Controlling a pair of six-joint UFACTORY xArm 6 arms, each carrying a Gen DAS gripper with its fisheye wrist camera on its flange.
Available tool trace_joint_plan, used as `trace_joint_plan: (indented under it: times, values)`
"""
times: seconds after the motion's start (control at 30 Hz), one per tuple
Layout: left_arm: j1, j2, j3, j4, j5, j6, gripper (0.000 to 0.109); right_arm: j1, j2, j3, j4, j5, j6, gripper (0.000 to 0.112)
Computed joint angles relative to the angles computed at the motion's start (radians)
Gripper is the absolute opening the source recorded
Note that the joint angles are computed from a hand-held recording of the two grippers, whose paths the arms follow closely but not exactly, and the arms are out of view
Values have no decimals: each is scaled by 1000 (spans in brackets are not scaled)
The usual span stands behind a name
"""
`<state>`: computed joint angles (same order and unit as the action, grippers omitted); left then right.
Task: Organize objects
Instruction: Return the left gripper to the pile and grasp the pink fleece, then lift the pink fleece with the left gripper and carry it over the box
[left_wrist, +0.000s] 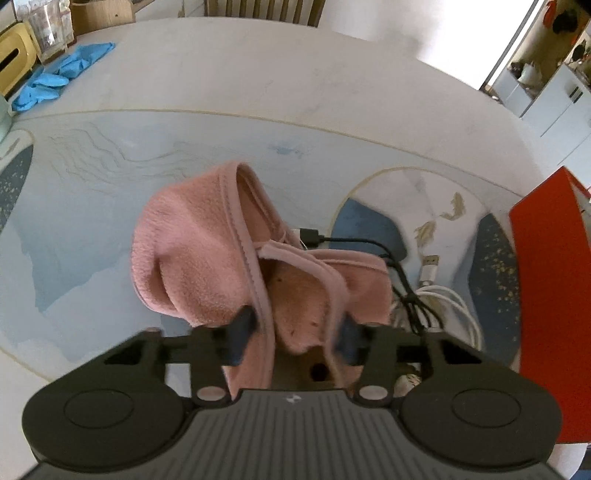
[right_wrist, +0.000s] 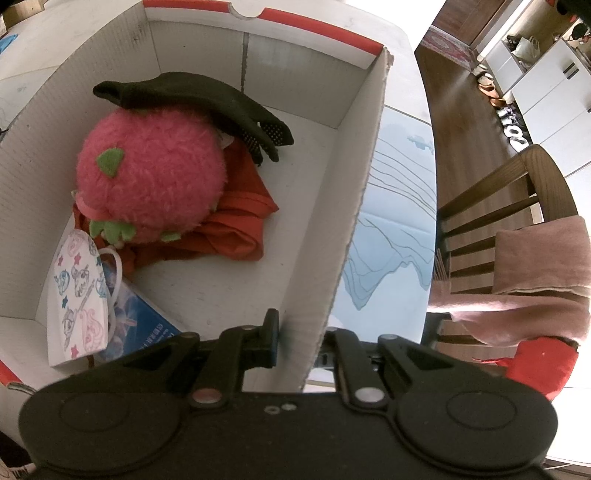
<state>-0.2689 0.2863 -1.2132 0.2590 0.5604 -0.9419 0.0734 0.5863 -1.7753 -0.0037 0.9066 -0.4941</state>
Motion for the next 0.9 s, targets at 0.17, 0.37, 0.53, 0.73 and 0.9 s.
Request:
trace_joint_plan:
  times: [0.17, 0.37, 0.53, 0.73, 0.9]
  values:
    - [1, -72, 37, 22, -11, -20, 22, 0, 0, 0, 1, 0, 0, 10]
    - [7, -169, 73, -9, -24, -3, 18, 0, 0, 0, 0, 0, 1, 10]
    - [-19, -194, 23, -13, 24, 38, 17, 0, 1, -1, -1, 1, 1, 10]
    - [-64, -198, -77, -1, 28, 100, 17, 1, 1, -1, -3, 0, 1, 10]
    - [-107, -138, -204, -45, 13, 218, 17, 1, 0, 2, -4, -3, -1, 10]
